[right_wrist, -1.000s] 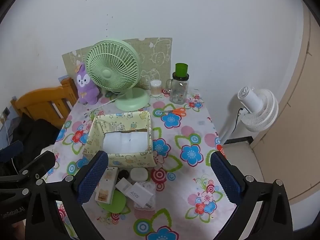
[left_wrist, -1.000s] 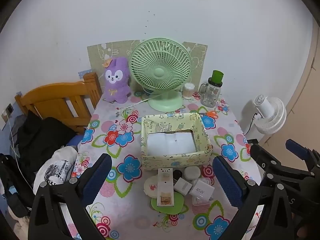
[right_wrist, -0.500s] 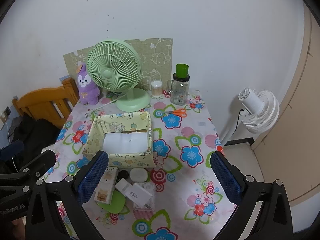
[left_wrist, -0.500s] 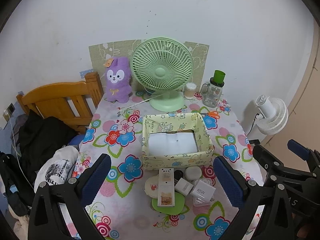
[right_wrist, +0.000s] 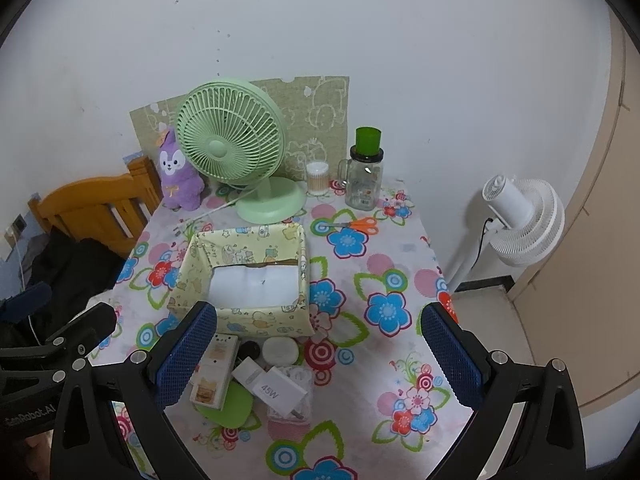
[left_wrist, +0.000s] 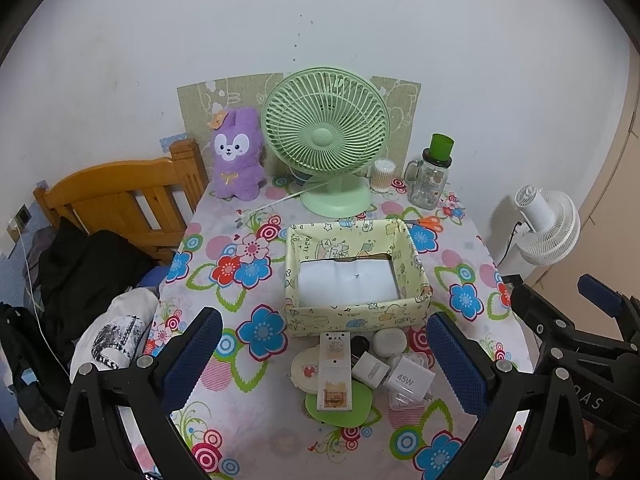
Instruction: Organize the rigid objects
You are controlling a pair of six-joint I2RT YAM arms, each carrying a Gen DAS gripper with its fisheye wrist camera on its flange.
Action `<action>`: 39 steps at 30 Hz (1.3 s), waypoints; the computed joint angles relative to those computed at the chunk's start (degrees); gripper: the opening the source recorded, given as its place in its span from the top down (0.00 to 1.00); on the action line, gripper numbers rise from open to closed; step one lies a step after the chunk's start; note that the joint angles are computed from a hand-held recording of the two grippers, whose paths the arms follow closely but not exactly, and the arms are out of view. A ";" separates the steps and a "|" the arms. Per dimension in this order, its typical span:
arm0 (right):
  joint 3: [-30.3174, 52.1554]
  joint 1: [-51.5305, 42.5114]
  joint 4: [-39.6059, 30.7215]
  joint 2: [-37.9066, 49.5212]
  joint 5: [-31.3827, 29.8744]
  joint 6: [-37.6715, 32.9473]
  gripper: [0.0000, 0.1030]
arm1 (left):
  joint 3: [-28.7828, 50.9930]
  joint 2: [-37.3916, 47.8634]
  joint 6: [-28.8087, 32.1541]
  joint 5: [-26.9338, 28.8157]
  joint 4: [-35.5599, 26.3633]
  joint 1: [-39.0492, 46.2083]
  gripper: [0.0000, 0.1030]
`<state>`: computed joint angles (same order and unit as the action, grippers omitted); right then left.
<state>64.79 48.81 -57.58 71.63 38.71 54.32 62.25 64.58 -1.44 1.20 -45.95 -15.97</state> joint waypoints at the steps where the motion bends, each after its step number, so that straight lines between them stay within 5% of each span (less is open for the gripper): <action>1: -0.09 -0.06 0.12 -0.05 0.02 -0.14 0.00 | -0.08 -0.06 0.06 0.00 0.05 0.04 0.00; 39: -2.33 -1.65 4.50 -0.39 0.17 -4.13 0.00 | -1.32 2.64 1.67 1.59 3.18 0.74 0.00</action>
